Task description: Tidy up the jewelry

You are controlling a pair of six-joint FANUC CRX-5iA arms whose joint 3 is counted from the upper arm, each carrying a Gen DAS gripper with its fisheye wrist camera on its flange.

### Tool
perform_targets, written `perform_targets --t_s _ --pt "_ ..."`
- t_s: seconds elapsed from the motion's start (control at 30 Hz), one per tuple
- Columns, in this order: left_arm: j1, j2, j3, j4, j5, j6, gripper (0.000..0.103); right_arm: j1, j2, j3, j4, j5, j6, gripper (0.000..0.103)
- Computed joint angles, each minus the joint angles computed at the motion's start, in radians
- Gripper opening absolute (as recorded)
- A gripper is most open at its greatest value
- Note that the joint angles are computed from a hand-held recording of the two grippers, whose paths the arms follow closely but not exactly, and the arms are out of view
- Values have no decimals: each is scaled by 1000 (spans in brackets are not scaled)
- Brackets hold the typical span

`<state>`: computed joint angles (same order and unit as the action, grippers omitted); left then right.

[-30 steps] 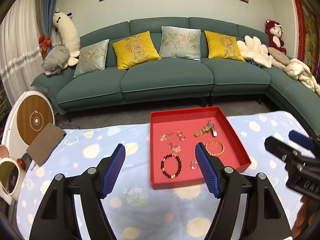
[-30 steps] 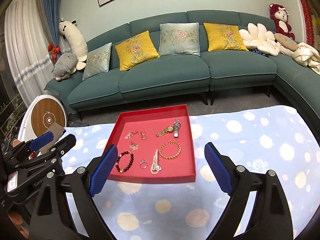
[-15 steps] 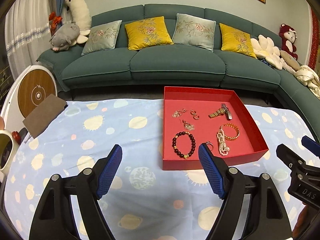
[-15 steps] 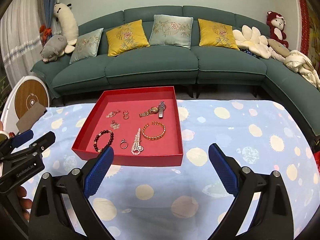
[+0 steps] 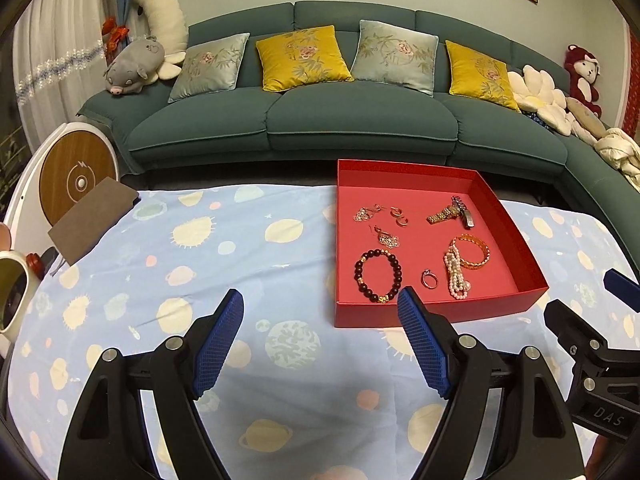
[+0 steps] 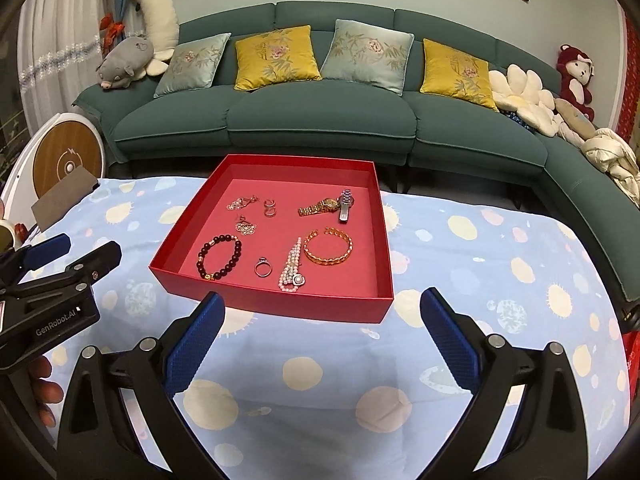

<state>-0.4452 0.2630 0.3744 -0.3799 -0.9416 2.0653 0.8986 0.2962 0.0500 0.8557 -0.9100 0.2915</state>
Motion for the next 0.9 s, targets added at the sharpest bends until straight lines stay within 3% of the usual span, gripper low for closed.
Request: perform_targets --t_s 0.9 --pt "-11 -5 -5 3 -1 -8 77 6 3 3 7 -1 -10 97"
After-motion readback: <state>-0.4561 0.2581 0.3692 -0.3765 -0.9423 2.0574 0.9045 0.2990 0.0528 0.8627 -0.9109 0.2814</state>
